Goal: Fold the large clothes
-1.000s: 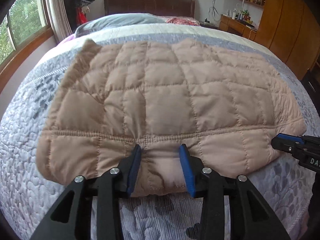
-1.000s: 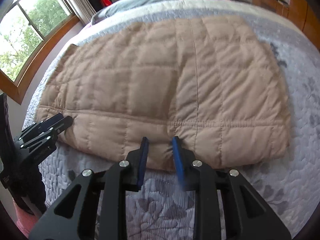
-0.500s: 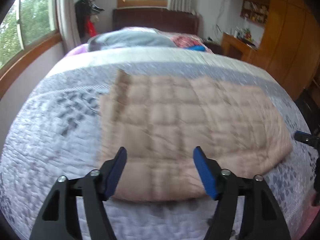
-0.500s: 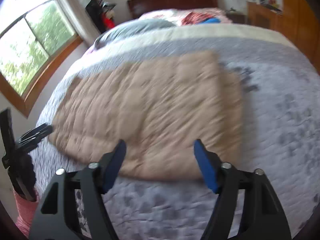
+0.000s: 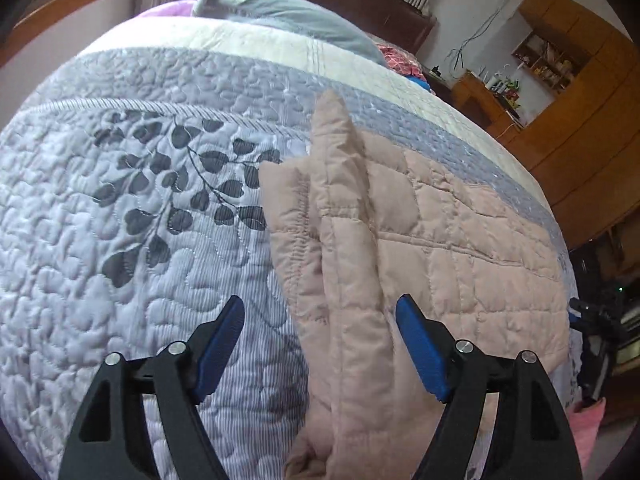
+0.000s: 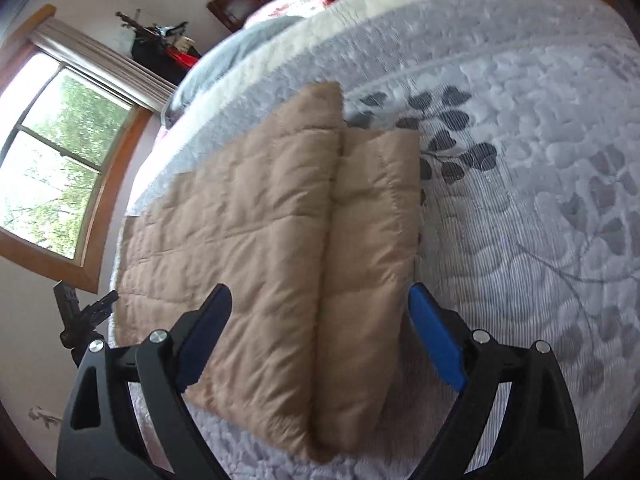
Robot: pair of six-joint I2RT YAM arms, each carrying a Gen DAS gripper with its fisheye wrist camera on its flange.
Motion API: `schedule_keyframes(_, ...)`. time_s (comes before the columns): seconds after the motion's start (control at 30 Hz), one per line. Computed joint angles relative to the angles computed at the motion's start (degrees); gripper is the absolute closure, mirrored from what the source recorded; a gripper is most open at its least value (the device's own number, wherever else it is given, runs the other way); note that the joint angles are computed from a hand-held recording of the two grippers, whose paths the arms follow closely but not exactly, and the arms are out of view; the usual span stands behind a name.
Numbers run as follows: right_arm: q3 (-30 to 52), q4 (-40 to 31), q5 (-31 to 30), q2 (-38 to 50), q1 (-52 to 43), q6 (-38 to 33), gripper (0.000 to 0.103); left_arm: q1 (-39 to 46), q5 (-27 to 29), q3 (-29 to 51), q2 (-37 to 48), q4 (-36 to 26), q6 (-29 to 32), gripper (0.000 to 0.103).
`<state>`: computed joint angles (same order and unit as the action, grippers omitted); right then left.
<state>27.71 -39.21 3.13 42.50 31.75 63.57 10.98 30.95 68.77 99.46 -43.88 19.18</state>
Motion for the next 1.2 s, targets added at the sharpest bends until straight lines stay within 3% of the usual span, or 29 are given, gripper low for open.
schedule_keyframes(0.13,-4.23,7.17,-7.22,1.1,-5.24,-3.48,0.014,-0.71,3.3,2.31,4.99,-0.49,0.99,0.024)
schedule_keyframes(0.27,-4.44,9.89,-6.45,3.97,-4.97,-4.78,0.014,-2.98,4.74,3.63,8.09,-0.65,-0.44,0.025)
schedule_keyframes(0.33,-3.26,9.98,-4.68,5.88,-3.2,-4.6,0.03,-3.97,5.96,3.73,8.39,-0.92,-0.65,0.029)
schedule_keyframes(0.37,-3.09,10.32,-4.73,6.33,-2.9,-4.6,0.048,-4.59,6.63,3.83,8.55,-1.49,-0.89,0.039)
schedule_keyframes(0.4,-3.13,12.21,-5.7,7.37,-2.97,-4.64,0.064,-5.42,5.99,3.13,7.96,-0.92,-1.77,0.042)
schedule_keyframes(0.5,-1.95,11.61,-4.75,6.43,-1.14,-3.83,0.082,-7.5,4.42,0.51,4.61,0.82,-4.18,0.063)
schedule_keyframes(0.57,0.75,8.47,-0.79,6.25,2.66,-2.35,0.086,-7.99,4.75,-0.68,2.51,1.26,-5.43,0.081)
schedule_keyframes(0.63,3.26,5.69,2.96,6.04,6.63,-0.59,0.088,-7.69,5.96,-0.79,0.65,0.65,-6.6,0.087)
schedule_keyframes(0.87,13.03,-6.2,15.32,2.93,23.11,7.31,0.089,-4.41,11.37,-1.33,-11.76,-7.46,-3.19,0.091)
schedule_keyframes(1.03,24.29,-19.8,30.31,6.97,44.52,21.38,0.089,2.65,15.62,0.42,-20.54,-20.37,6.2,0.091)
schedule_keyframes(1.2,32.84,-30.04,39.07,15.8,61.03,36.73,0.089,13.3,17.45,0.49,-25.6,-35.25,22.36,0.09)
